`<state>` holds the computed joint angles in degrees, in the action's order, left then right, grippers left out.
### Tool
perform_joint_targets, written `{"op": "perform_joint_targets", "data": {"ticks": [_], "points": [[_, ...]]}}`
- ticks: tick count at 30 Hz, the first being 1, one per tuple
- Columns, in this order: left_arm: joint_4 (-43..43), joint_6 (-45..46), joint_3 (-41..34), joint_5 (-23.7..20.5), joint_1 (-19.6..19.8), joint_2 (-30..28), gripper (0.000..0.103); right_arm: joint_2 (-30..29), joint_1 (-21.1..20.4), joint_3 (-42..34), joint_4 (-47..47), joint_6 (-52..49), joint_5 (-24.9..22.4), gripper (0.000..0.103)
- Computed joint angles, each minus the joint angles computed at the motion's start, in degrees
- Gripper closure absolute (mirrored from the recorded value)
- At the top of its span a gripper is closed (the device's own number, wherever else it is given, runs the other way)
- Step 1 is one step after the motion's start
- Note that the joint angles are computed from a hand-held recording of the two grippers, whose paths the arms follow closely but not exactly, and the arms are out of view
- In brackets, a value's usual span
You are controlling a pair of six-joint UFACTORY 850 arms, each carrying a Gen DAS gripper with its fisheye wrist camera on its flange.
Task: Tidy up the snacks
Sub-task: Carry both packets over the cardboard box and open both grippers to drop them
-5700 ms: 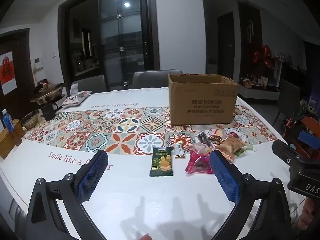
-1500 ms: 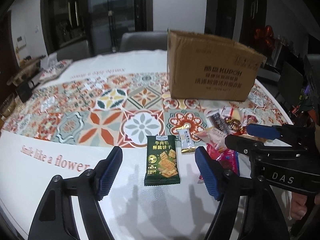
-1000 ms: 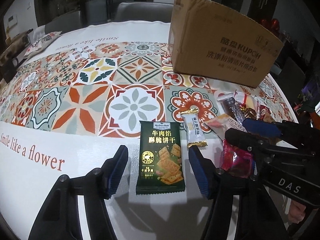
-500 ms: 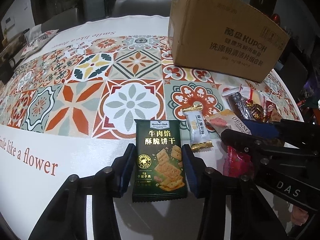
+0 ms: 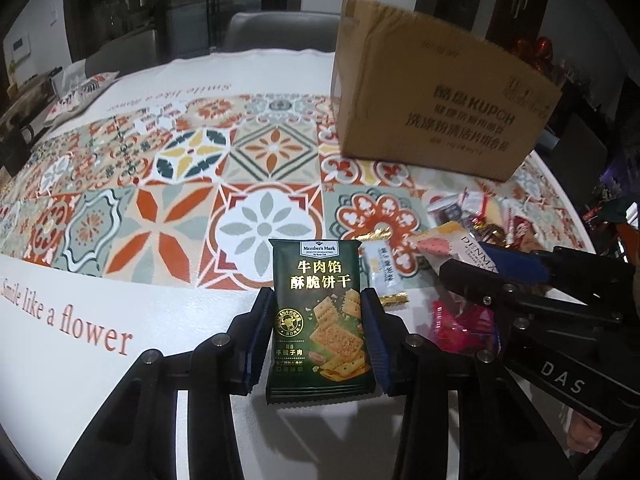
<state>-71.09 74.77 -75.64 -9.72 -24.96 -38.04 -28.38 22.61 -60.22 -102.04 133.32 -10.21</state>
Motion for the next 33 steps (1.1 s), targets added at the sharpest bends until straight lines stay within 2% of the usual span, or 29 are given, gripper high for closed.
{"op": "perform_joint_targets", "data": {"ticks": [5, 10, 13, 18, 30, 33], "points": [[-8.7, 9.2, 1.7, -0.1, 0.1, 2.6, 0.060, 2.5, 0.8, 1.8, -5.1, 5.2, -2.1, 0.071], [-25.0, 27.0, 3.7, -0.6, -0.1, 5.8, 0.060, 6.0, 1.6, 4.0, -9.2, 9.3, -5.2, 0.071], [-40.7, 44.1, 4.6, -0.5, -0.7, 7.6, 0.060, 8.3, 1.9, 5.4, -10.1, 10.2, -7.7, 0.071], [-51.4, 56.6, 4.3, -1.4, -1.7, 9.1, 0.060, 11.9, 1.9, 7.3, -8.6, 8.6, -11.5, 0.071], [-49.8, 56.5, -3.6, -3.8, -3.0, 8.0, 0.060, 17.3, -0.8, 7.0, -7.7, 4.3, -17.9, 0.071], [-43.8, 50.8, -7.2, -3.9, -3.3, 6.5, 0.060, 17.5, -2.0, 5.8, -7.4, 2.7, -18.3, 0.071]]}}
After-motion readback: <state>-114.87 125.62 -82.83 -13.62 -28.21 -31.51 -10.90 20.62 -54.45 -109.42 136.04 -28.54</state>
